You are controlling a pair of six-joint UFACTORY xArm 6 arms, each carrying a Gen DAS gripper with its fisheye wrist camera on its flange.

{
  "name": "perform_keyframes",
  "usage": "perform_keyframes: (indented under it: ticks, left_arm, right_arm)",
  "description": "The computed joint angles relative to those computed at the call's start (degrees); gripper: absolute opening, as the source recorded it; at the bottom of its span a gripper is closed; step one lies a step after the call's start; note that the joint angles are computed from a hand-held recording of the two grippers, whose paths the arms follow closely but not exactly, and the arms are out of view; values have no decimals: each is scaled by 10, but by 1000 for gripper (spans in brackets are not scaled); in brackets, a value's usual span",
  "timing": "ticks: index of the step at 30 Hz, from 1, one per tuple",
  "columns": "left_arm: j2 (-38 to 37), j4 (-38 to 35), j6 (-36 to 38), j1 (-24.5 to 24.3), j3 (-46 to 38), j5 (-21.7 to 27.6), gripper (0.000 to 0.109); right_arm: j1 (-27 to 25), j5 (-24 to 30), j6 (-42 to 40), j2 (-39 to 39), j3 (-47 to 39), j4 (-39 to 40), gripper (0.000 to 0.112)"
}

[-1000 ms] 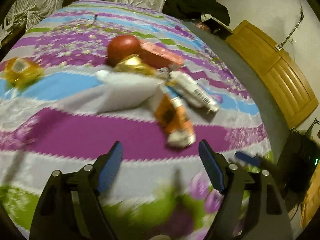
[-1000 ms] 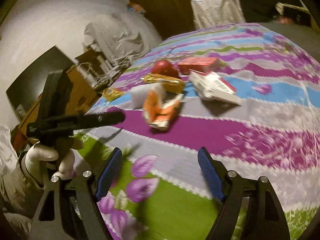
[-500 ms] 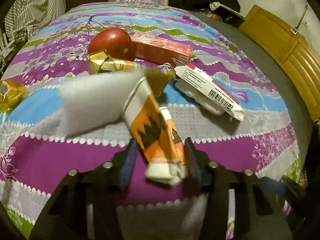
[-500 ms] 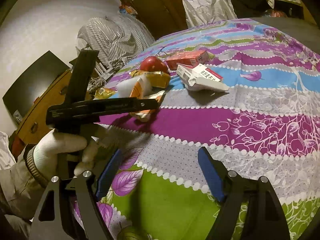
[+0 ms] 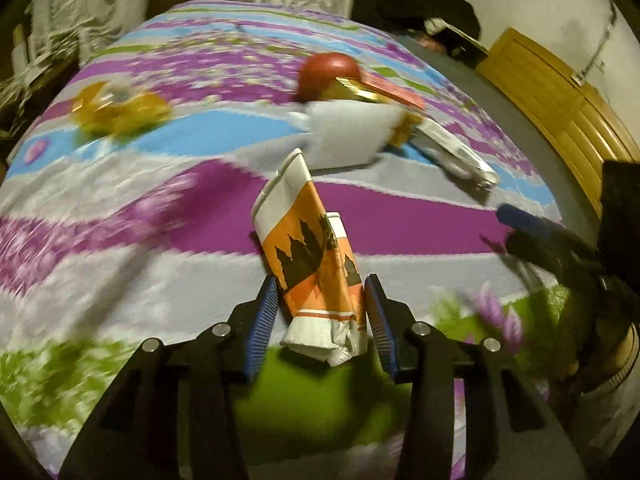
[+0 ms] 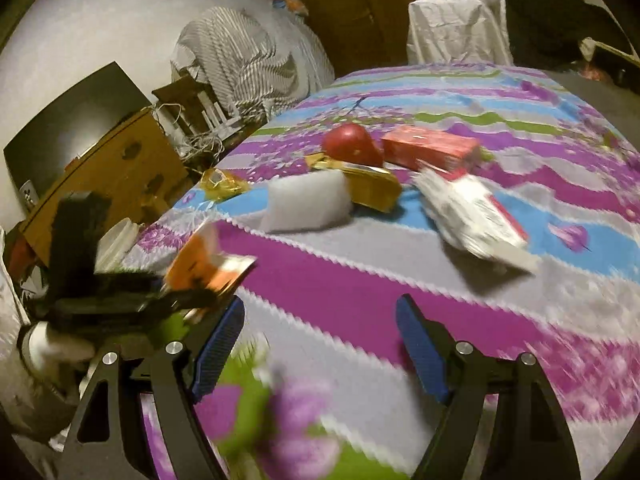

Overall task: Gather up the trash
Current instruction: 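Grasp the orange-printed paper packet with the left gripper while the right gripper grasps the white foam sheet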

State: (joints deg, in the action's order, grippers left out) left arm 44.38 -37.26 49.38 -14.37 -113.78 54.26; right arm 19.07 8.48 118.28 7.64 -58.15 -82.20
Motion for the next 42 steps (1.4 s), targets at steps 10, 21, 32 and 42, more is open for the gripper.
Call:
perform_keyframes:
  ticks: [10,21,32,42]
  left_arm:
    - [40,-23,-11,40,-63,27,43]
    - [49,-50,-6,52,-75,51,43]
    - [48,-51,2,56,-71,57,43]
    - [95,-17,-35,55,-162,111,45]
  right_arm:
    - [39,146,-235,162,-220,232,80]
    - [24,110,-651,218,-297,471,78]
    - [68,190,-850,57,-129,555,78]
    - [44,402,-1257,264,-431,693,78]
